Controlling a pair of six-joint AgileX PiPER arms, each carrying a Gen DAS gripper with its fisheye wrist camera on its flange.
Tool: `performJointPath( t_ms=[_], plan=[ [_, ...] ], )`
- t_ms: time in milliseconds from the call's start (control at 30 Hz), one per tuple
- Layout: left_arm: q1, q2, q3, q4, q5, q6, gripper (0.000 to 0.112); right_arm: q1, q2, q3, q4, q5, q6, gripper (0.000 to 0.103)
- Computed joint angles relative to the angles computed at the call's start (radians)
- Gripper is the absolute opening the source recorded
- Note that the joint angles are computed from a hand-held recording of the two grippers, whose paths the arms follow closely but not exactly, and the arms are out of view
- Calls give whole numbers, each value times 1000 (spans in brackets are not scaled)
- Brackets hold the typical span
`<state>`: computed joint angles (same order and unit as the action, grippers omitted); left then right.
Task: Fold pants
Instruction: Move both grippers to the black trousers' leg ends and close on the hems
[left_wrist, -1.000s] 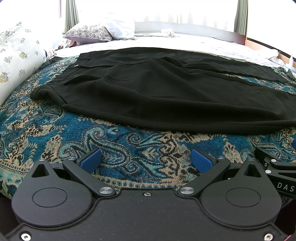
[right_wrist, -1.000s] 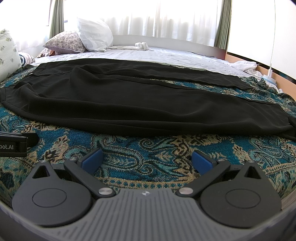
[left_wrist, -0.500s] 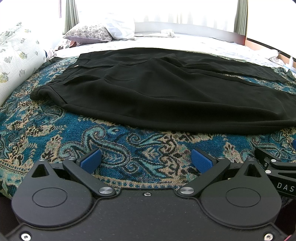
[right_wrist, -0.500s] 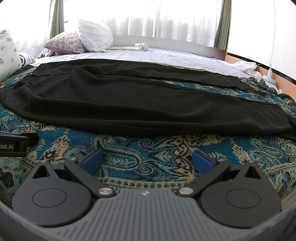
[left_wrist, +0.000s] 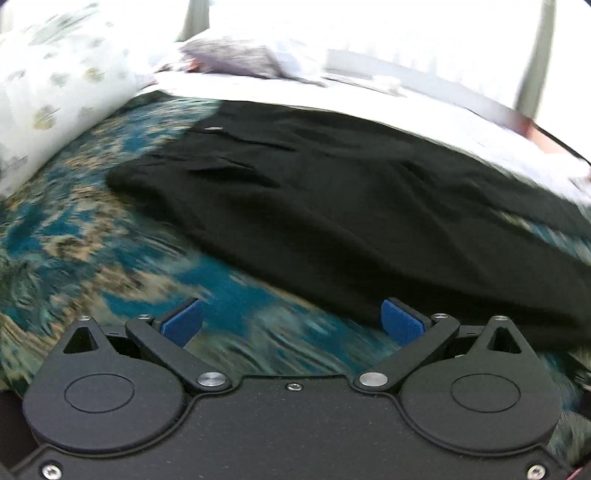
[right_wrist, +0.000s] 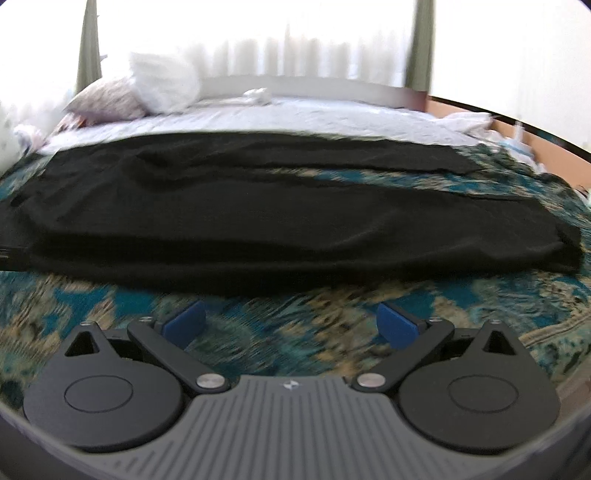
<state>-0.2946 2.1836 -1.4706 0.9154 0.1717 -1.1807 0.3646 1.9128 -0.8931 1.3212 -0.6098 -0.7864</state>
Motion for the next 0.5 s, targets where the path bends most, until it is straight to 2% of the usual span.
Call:
performJointPath(
  t_ms=[67,233,300,367,500],
  plan=[
    [45,35,-75,-96,31,89,103,-74,-30,22,-49,13,58,103],
    [140,149,-299,-201,134,161,103,-279,-70,56,-132,14,179,103],
    [176,201,-401,-292,171,235,103,-371,-74,59,-161,18,223,99],
    [200,249,-484,-329,199,254,103,-468,-72,47,-155,27,242,90],
    [218,345,-646,-364,255,279,102,-615,-75,62,-175,22,311,81]
  ],
)
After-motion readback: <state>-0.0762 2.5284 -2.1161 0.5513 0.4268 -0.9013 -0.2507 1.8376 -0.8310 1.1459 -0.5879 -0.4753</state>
